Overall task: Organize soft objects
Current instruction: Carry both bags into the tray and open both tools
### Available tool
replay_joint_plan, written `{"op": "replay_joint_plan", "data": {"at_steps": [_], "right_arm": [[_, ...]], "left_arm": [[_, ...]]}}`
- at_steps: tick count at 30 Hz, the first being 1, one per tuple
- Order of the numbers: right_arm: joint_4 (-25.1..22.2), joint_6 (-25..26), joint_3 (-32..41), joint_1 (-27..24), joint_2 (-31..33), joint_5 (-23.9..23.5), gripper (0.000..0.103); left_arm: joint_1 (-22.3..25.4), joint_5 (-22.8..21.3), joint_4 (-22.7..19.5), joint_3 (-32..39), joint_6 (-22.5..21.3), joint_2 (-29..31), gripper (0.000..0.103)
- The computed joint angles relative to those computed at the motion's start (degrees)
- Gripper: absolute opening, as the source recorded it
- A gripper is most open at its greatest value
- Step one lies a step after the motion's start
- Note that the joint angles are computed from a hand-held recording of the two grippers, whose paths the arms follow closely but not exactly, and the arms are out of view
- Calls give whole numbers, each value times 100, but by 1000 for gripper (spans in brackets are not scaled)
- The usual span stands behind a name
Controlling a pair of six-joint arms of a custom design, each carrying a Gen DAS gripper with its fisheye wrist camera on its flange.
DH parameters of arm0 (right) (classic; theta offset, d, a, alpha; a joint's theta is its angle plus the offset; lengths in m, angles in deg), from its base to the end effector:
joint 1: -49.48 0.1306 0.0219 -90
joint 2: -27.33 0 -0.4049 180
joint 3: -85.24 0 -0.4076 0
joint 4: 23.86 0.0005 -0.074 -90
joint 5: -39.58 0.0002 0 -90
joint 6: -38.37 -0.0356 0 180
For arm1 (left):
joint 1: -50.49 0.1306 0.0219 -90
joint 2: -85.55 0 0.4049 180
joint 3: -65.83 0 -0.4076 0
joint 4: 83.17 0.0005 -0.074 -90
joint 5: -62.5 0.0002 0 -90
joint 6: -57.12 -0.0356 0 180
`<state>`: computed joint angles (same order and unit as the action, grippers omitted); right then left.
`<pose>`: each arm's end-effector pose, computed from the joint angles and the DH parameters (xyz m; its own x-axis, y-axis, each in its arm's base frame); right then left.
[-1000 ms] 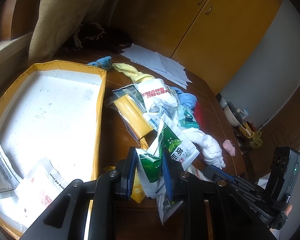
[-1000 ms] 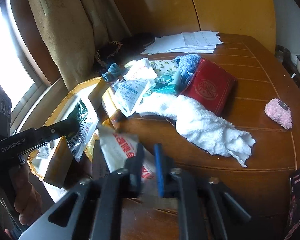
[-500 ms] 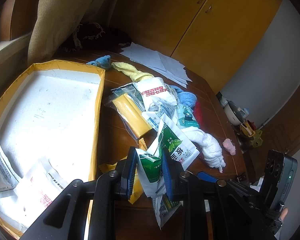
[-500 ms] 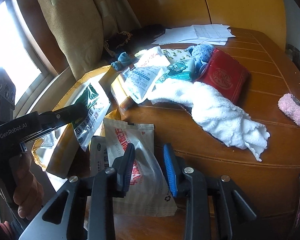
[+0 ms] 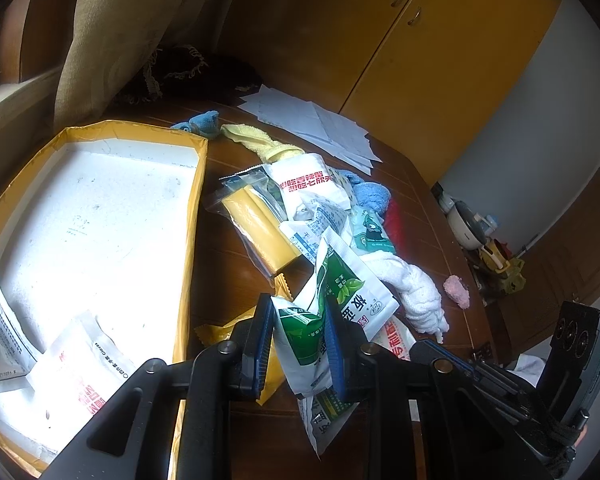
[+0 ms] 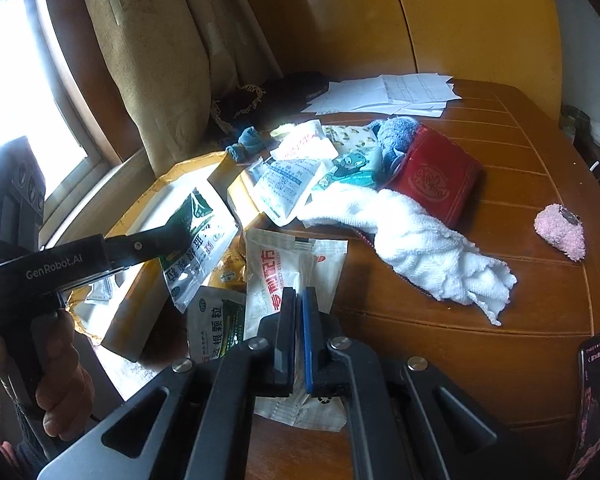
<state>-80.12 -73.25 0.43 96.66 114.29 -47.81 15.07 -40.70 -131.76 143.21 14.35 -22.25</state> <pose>0.3257 0.3484 0.5117 -0.7321 -0.2486 -0.6342 -0.4757 0.8529 0.2149 0.3164 -0.2157 0.4781 -0.6953 -0.3825 -0.6085 -0.1197 0.8964 -0.4267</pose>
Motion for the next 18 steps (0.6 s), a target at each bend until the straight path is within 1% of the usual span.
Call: {"op": "replay_joint_plan", "data": {"at_steps": [7, 13, 18], "right_arm": [[434, -54, -136, 46, -216, -154, 3], [660, -205, -112, 141, -237, -138, 3], [814, -307, -1, 221, -165, -244, 3]], "left_arm": [[18, 104, 51, -34, 57, -103, 25], [42, 130, 74, -74, 154, -316, 25], [45, -75, -6, -92, 167, -584, 25]]}}
